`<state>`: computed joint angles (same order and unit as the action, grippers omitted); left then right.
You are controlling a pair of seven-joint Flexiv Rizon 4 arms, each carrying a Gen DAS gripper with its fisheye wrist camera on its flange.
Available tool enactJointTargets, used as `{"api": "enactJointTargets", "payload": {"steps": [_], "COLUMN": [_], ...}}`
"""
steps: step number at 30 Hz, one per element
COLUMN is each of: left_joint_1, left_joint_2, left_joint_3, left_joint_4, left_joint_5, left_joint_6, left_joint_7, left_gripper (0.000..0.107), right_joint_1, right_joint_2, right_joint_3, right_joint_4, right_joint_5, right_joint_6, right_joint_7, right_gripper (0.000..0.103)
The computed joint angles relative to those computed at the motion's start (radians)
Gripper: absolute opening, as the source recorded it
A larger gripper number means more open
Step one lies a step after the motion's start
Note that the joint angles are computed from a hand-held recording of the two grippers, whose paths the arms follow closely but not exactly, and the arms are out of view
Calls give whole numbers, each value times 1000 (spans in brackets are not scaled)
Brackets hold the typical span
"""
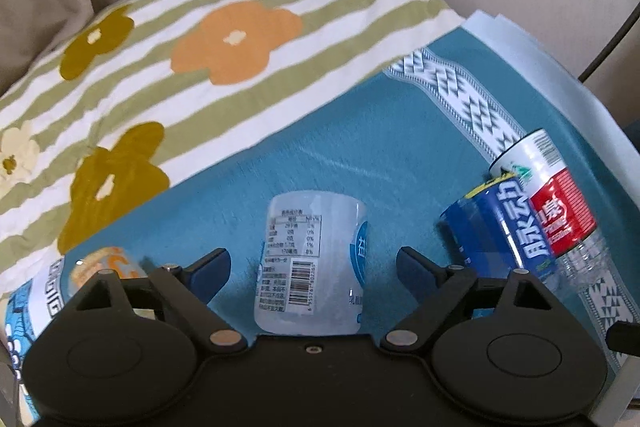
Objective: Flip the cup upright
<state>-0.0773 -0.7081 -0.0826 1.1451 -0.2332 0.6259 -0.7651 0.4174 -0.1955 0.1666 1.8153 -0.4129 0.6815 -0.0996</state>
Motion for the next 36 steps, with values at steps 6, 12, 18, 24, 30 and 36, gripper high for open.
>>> {"api": "enactJointTargets", "payload": {"steps": [6, 12, 18, 24, 30, 36], "left_joint_1": [-13, -10, -12, -13, -10, -12], "left_joint_2": [-21, -26, 3, 74, 178, 301], "left_joint_3": [18, 16, 16, 21, 28, 42], "left_joint_4": [-34, -38, 0, 80, 202, 357], "left_joint_5": [37, 41, 38, 30, 11, -1], "left_joint_6": [-58, -53, -6, 40, 112, 200], "left_joint_7": [-3, -11, -25, -74, -141, -229], "left_gripper": [68, 65, 65, 65, 65, 65], "right_joint_1": [6, 1, -3, -13, -30, -45], "right_joint_2": [-26, -29, -21, 5, 47, 95], "right_joint_3": [-5, -8, -9, -4, 5, 17], "right_joint_4": [-21, -18, -13, 1, 30, 70], "right_joint_5": [-12, -6, -8, -6, -10, -12], "right_joint_6": [-28, -1, 15, 42, 87, 129], "right_joint_7": [-29, -38, -56, -92, -168, -270], "right_gripper": [103, 103, 103, 103, 103, 103]}}
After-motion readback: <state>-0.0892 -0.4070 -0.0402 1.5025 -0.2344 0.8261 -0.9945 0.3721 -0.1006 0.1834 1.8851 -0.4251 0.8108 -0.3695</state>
